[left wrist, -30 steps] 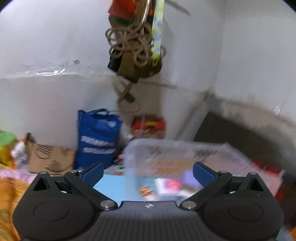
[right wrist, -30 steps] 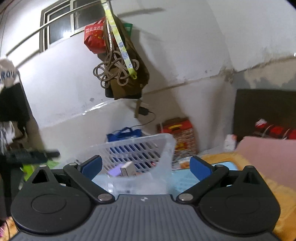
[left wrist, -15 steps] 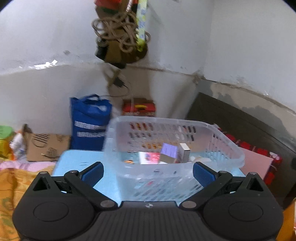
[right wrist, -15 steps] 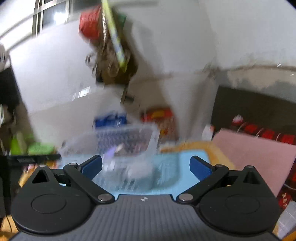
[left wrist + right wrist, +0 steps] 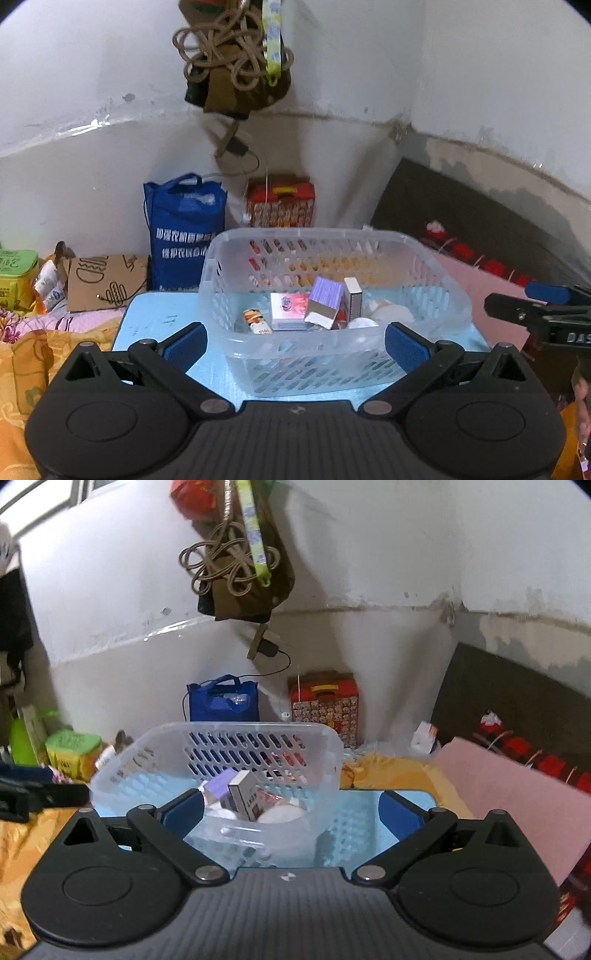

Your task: Organize objects

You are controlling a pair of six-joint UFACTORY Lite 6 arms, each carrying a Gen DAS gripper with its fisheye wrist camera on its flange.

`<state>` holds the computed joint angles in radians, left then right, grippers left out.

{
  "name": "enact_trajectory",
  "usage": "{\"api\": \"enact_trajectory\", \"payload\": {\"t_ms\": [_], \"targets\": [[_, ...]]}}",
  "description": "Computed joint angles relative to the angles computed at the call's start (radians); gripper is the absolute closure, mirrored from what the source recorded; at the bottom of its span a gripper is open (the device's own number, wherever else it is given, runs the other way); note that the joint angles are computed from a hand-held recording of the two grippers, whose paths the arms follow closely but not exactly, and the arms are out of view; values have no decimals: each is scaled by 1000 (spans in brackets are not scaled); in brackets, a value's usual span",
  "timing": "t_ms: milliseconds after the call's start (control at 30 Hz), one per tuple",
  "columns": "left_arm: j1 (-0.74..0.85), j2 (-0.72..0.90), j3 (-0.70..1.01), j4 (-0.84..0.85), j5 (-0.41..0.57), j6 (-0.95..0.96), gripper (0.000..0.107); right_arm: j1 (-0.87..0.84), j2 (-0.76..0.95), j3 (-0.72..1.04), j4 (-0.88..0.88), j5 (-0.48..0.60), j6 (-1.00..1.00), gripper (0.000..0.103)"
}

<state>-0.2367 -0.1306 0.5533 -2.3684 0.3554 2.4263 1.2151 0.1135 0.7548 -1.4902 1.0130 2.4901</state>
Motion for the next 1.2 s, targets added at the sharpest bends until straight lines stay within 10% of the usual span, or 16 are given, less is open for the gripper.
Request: {"api": "enact_trajectory", "payload": {"t_ms": [1200], "targets": [[-176,166,74,-728,67,629,4,-70,66,50,62,-73,-32,0]]}}
